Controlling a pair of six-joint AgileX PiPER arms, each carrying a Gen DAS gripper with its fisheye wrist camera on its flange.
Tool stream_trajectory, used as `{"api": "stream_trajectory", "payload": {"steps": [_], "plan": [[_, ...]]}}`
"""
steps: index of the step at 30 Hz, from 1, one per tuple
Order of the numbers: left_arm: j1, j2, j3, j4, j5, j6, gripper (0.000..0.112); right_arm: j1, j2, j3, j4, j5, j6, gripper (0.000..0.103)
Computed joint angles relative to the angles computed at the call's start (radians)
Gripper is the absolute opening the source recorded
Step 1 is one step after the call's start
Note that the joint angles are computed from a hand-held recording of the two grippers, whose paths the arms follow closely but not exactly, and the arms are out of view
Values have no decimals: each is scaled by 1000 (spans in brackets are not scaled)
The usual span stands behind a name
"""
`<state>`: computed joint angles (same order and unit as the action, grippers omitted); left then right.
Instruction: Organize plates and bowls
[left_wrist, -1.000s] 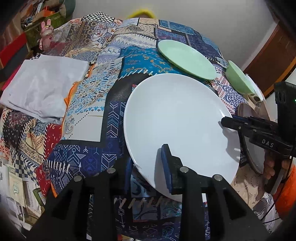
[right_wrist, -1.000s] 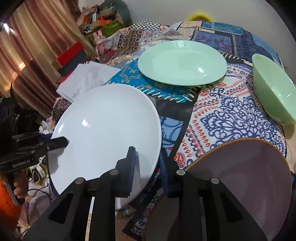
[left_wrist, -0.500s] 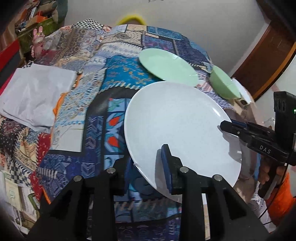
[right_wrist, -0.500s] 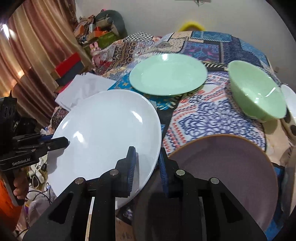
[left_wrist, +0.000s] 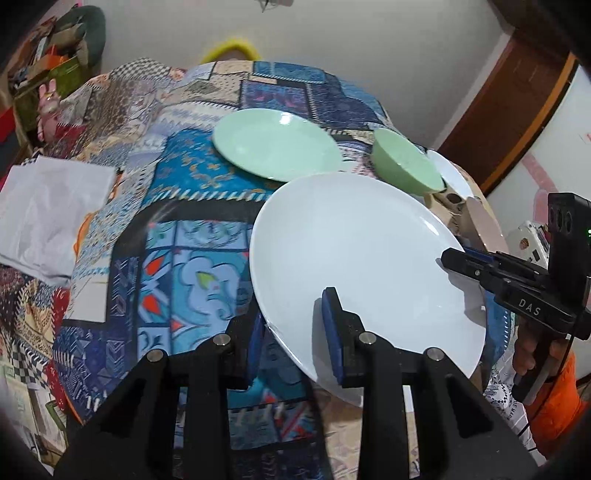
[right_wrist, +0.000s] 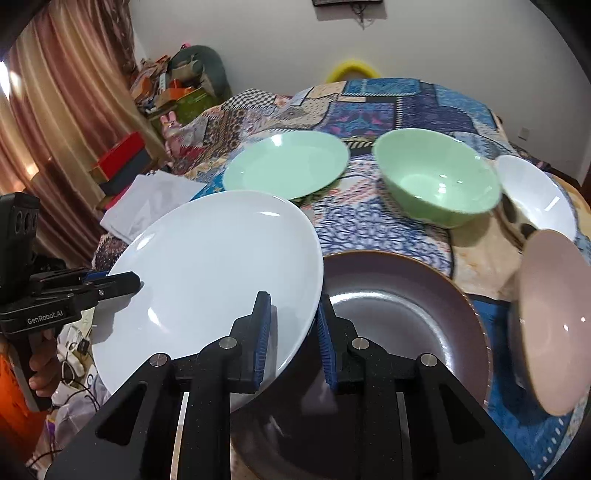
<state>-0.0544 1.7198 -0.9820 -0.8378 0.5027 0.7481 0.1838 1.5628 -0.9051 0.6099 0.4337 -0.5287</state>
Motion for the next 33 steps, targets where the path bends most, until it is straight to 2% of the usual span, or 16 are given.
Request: {"api": "stream_trajectory", "payload": {"steps": [15,28,33], "plan": [[-169,63,-54,81,-48,-134,30,-168,-81,130,150,23,-164,23],[-256,138,-134,162,-47,-227,30,-287,-102,189,217,48,-253,24],[-264,164,-152,150,-28,-220,30,-317,-104,197,218,60,-264,23]]}}
